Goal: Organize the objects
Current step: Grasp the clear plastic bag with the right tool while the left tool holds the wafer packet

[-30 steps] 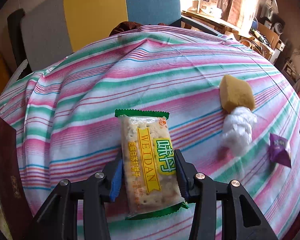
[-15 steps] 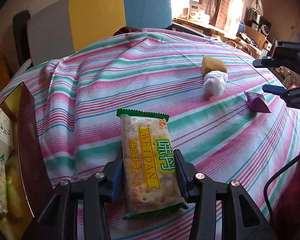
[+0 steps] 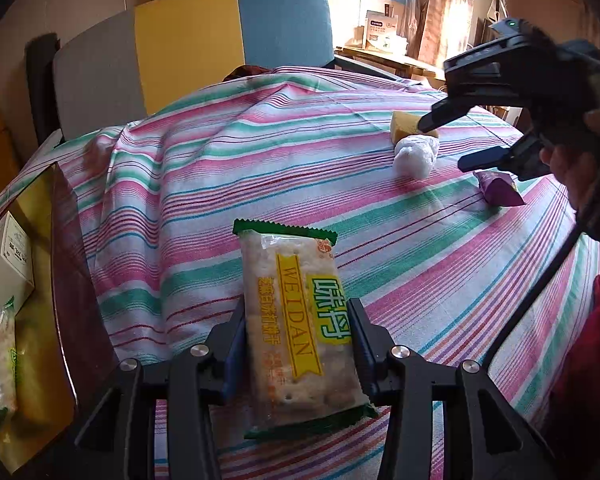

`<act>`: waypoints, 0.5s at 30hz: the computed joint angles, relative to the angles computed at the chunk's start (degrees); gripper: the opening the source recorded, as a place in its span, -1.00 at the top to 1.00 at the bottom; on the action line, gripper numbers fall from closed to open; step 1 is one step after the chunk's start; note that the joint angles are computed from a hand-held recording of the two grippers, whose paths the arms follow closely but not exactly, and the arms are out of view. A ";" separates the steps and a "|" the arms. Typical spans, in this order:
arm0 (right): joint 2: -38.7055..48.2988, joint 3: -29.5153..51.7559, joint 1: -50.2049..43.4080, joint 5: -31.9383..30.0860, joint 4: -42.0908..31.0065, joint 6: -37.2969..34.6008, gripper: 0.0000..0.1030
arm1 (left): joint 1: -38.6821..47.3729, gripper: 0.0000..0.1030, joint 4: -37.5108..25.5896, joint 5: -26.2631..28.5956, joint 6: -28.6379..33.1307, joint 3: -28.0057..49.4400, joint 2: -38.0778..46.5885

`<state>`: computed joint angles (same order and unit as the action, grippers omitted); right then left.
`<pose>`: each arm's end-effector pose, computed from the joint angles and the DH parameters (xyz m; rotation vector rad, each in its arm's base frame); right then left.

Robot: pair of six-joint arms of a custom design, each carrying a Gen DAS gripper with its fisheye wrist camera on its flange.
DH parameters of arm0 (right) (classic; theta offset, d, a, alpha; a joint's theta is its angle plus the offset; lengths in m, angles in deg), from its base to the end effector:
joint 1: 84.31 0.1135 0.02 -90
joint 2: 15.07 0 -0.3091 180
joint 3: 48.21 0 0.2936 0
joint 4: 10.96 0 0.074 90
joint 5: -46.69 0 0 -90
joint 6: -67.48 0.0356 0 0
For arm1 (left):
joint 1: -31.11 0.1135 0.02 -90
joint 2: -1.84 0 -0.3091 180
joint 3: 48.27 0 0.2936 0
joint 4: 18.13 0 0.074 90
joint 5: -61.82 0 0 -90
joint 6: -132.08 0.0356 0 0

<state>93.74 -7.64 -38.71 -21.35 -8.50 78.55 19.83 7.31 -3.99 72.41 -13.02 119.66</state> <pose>0.2001 0.1853 0.0358 1.3211 2.2773 0.3943 0.2521 -0.0652 0.0063 1.0282 2.2644 -0.4034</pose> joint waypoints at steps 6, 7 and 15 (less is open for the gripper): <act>6.41 5.53 -0.62 2.68 -3.93 -3.96 0.11 | 1.77 0.09 0.29 1.52 1.98 -0.75 -0.06; 6.58 5.85 -0.64 2.38 -3.72 -5.95 0.16 | 1.93 0.09 0.74 1.73 2.02 -0.94 0.05; 7.98 9.43 -0.49 -1.70 -3.54 -16.40 0.30 | 2.35 0.10 1.74 1.28 2.03 -1.91 -0.25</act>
<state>101.71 1.79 -39.20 -23.05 -12.04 62.16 22.18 9.06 -2.71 74.44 -14.93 119.40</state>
